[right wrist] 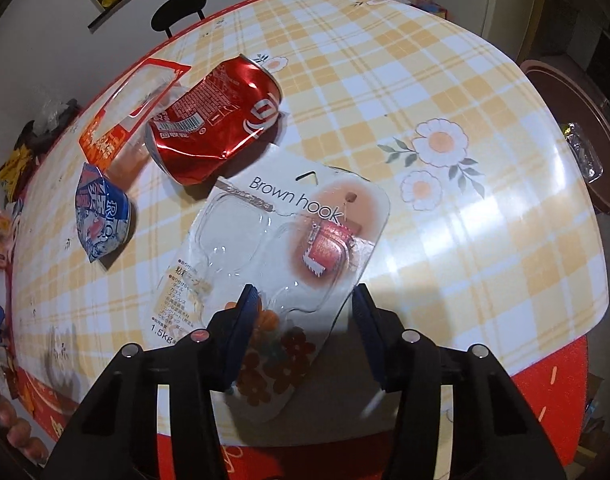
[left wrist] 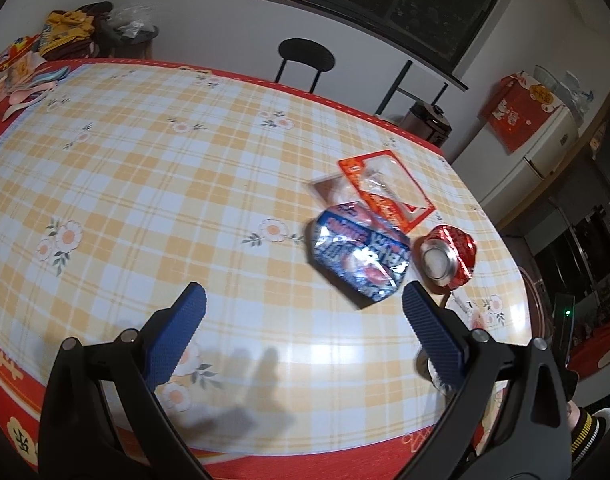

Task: Collect trash
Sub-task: 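Grasp the clear 'Brown hook' blister pack with the right gripper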

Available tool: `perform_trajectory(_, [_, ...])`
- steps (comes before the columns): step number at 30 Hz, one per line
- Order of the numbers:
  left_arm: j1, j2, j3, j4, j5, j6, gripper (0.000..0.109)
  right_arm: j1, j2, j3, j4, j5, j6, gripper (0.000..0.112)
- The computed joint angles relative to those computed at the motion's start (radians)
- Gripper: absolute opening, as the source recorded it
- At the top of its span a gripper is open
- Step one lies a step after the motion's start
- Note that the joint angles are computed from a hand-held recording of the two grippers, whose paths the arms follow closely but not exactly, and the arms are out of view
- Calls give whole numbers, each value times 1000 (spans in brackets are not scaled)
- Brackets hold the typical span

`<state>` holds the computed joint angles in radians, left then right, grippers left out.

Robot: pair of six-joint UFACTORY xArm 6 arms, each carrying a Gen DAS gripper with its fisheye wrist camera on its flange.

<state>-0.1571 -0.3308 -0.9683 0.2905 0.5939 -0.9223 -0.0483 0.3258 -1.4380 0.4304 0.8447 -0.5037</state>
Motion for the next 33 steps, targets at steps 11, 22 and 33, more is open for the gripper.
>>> perform_trajectory(11, [-30,11,-11,4,18,-16,97,-14,7,6,17,-42,-71,47])
perform_trajectory(22, [-47,27,-27,0,11,-6,97,-34,-18,15,87,-40,-166,9])
perform_trajectory(33, [-67,90,-78,-33,-15,33,97,-51,-16,10,56,-64,-175,34])
